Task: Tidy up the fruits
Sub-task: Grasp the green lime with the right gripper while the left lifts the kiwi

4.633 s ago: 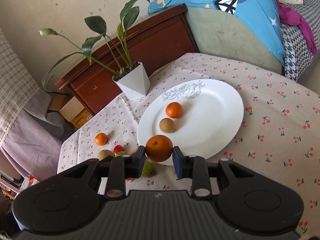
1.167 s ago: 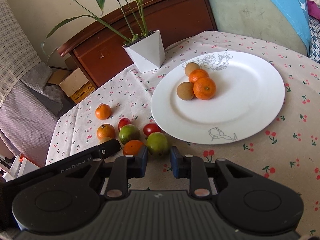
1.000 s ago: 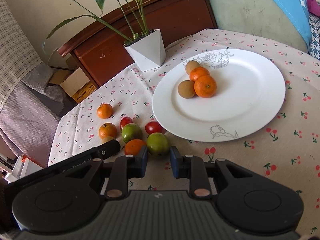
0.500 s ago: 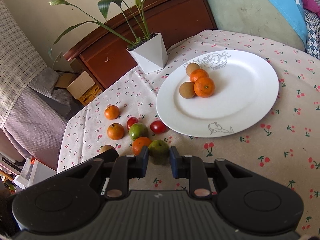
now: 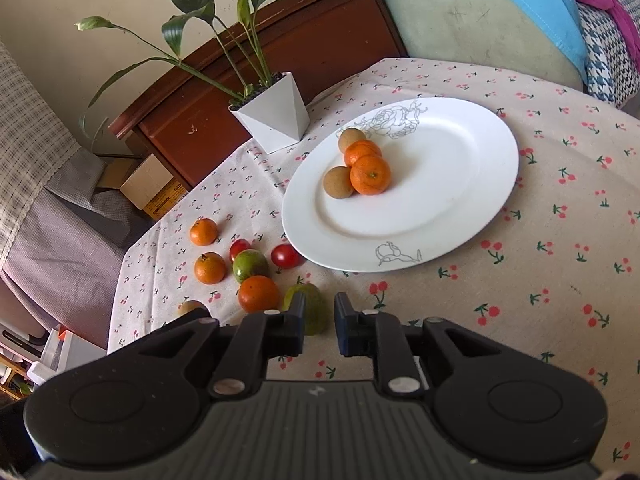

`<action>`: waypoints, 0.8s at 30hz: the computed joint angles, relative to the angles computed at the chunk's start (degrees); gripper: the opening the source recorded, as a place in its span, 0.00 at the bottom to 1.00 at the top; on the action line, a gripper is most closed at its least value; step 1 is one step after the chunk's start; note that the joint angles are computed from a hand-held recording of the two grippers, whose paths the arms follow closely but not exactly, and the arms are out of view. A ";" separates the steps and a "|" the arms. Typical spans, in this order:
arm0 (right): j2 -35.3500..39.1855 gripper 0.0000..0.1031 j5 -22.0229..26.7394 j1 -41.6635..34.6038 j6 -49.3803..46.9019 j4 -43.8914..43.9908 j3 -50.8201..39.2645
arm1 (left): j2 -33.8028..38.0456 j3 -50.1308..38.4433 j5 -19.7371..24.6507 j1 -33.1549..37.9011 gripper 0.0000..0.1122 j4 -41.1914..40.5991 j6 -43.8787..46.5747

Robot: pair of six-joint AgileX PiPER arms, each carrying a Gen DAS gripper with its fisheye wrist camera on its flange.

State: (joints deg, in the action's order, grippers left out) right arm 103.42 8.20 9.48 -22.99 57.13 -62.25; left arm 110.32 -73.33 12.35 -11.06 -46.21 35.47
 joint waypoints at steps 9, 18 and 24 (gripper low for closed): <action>2.90 0.35 0.60 1.40 -1.43 -0.04 -2.60 | 0.87 -0.44 0.16 0.13 0.21 0.32 -0.18; 3.83 0.26 -1.14 2.90 12.18 -15.25 -3.71 | 1.85 -0.84 0.99 0.46 0.21 -4.80 5.30; 3.72 0.26 -0.95 2.91 15.15 -18.87 -3.76 | 2.24 -0.81 0.58 0.14 0.21 -7.02 8.18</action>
State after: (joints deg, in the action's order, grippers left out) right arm 107.14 7.25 12.39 -7.85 38.26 -66.02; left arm 112.56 -74.14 12.93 -10.92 -53.22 43.65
